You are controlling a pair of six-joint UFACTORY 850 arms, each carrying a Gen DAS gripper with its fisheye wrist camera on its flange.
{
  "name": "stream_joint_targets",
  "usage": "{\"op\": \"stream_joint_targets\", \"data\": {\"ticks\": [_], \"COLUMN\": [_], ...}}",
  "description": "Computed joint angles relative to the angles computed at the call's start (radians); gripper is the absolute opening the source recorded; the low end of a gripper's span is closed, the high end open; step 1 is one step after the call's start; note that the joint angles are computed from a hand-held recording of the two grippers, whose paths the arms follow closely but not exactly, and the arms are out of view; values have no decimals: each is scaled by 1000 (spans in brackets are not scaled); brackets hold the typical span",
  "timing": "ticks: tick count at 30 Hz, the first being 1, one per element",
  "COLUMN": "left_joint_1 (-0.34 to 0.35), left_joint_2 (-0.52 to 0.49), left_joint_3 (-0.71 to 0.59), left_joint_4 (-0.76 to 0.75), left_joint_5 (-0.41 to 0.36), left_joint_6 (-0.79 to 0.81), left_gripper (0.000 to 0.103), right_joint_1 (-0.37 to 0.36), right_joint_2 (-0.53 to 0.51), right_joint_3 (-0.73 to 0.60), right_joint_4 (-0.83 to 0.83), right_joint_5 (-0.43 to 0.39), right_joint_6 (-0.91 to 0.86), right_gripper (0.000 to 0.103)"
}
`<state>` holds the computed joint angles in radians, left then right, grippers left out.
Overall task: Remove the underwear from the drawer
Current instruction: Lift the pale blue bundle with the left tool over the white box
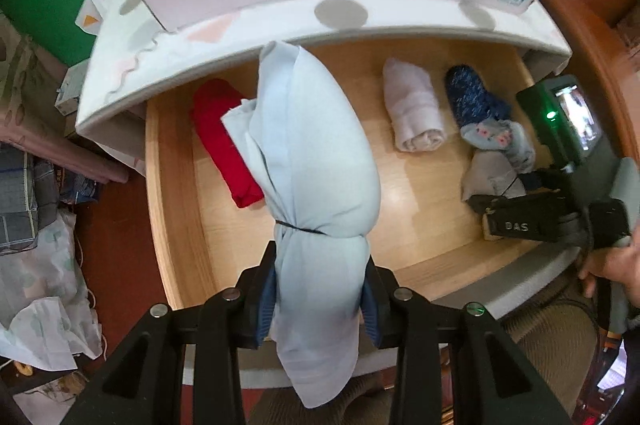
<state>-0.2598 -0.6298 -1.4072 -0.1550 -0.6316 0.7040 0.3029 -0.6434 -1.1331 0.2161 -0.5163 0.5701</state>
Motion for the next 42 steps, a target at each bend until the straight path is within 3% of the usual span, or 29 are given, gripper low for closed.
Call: {"op": "stream_joint_targets", "data": {"ticks": [15,19,23,28,35,39,42], "left_joint_1": [75,106,120,109,55,31,8], "left_joint_2": [144,186,203,168,28,-73,-125], "left_joint_3": [85,64,8,-124,-352,-502,-578], "left_joint_4": [-162,-284,-370,-413,-341,-322,-275], "left_joint_5": [-37,-64,-40,-18,-52,-112,-98], "left_joint_6": [239,325,353,289,125,50,1], "left_gripper": [35,35,35,35,35,35,35], "right_joint_1": [-5,-7,-2,5,10,13,15], "right_joint_2": [0,-1,0,9,27,33,34], "right_joint_3": [-1,-1,-2,5,20,21,17], "right_joint_4": [2,-1,-3,-5,-18,-25,-27], "right_joint_5": [-1,0,1,6,21,20,15], "right_joint_6": [-7,-11,-9,2,37,50,53], "right_gripper": [50,50,49,50,50,50,50]}}
